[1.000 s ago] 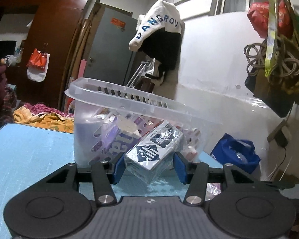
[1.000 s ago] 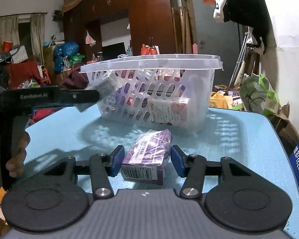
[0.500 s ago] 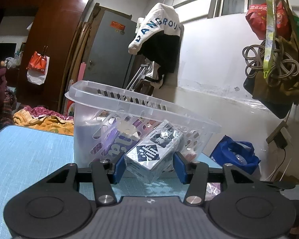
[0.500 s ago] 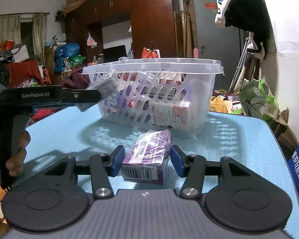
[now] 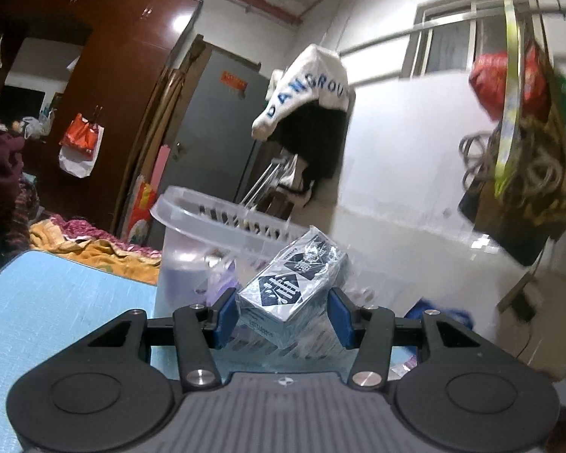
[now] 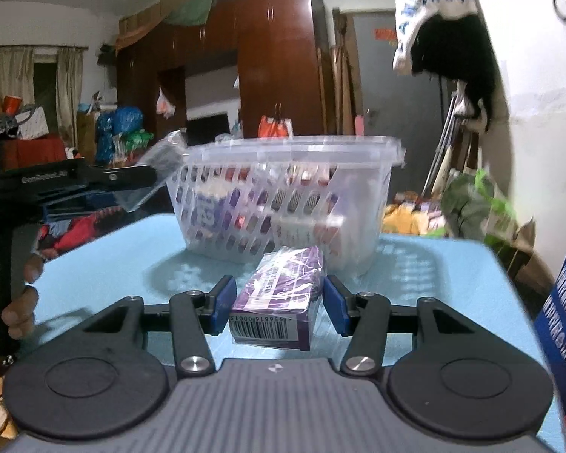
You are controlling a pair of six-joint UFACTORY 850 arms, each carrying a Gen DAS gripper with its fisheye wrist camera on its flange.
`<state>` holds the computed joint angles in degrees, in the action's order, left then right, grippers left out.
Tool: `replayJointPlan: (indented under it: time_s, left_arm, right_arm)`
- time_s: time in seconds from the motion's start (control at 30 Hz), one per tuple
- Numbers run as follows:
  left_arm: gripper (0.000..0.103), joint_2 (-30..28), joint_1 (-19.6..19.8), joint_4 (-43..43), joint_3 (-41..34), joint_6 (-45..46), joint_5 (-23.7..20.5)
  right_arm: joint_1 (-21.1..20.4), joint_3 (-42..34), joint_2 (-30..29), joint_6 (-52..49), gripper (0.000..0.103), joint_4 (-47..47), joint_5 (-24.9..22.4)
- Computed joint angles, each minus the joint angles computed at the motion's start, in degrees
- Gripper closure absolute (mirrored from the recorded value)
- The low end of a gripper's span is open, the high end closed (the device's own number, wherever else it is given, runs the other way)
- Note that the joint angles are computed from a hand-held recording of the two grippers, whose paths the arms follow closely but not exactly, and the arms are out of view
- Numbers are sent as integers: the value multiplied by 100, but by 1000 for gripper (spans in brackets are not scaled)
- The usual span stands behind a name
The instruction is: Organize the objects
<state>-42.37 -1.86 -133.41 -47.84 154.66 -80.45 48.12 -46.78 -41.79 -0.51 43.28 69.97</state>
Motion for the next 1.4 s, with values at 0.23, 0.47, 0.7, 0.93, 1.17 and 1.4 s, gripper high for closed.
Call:
replayJointPlan:
  time_s: [0.23,0.47,0.7,0.93,1.17,1.4]
  left_arm:
    - [48,618,20,-43,-51,-369,85]
    - [48,821,-552,-371,-924,-936,1962]
    - [21,440,-727,-230,-1502,-1106,2949]
    - [1,811,-585,-525,-928,-583,2405]
    - [0,786,-654,-1069,-782,-82,2420]
    - [0,871,-821,-1474,-681,393,2745]
  right_arm:
    - [-14,-108,681,-914,48,164,303]
    - [-810,-1473,530,-2363,48,420,-1222]
    - [-964,-1730,318,-2473,0,710,-1323]
    - [-1021,-1790,677,-2690,0,1216,-1804]
    - [-928,-1884,749,-3585,0,1588,-1884]
    - [-600,-1339,756,-3303,0,2171,-1473]
